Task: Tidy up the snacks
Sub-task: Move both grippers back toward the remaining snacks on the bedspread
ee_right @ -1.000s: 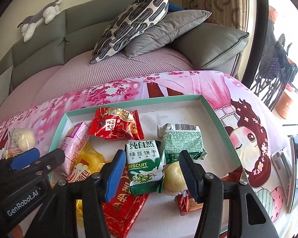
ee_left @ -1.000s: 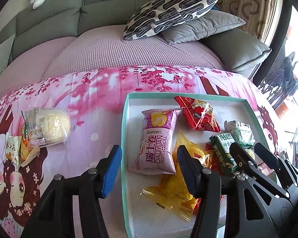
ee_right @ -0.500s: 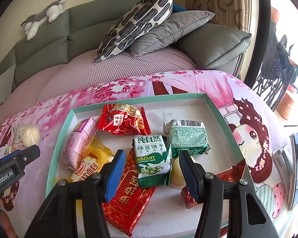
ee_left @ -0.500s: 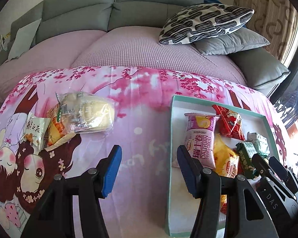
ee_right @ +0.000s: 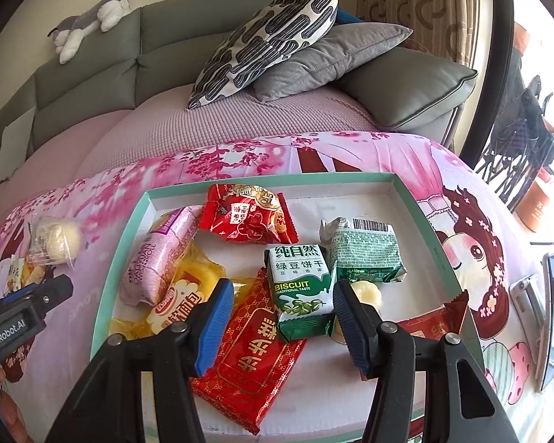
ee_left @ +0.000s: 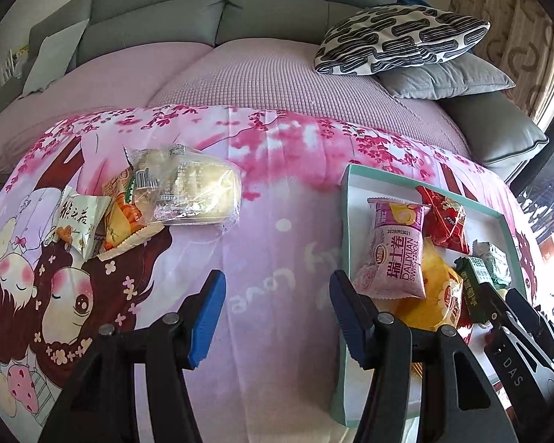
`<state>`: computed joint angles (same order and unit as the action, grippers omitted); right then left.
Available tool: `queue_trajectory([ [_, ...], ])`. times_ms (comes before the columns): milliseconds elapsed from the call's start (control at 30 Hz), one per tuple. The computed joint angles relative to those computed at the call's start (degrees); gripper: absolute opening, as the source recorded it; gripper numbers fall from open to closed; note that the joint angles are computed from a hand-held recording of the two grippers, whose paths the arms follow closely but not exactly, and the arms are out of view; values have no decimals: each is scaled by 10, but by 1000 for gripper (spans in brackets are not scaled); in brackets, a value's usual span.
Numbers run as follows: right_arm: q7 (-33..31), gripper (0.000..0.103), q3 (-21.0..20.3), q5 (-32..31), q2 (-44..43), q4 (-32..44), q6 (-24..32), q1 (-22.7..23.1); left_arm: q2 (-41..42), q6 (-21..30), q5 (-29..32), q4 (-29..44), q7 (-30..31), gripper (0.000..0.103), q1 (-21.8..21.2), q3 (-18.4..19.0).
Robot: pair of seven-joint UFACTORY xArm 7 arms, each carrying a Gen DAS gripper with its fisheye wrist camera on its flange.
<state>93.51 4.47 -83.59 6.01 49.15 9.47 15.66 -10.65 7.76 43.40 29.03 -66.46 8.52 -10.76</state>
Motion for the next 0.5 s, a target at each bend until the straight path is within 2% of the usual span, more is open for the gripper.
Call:
queue_trajectory([
  [67,-7,62,1,6,2,0,4,1,6,5,-7,4,9,62,-6,3],
  [133,-15,71,1,10,4,1,14,4,11,10,-8,8,13,62,-11,4],
  [167,-16,72,1,9,4,2,21,5,12,13,0,10,7,65,-10,3],
  [200,-15,73,1,7,4,2,24,6,13,18,12,13,-3,75,-8,1],
  [267,-5,78,-2,-1,5,3,15,4,13,24,43,16,-30,84,-4,-1],
  [333,1,84,-3,-8,6,4,8,2,13,28,65,19,-49,84,-6,2],
  [500,15,90,-2,-26,9,8,7,2,17,48,100,25,-84,88,-16,14],
])
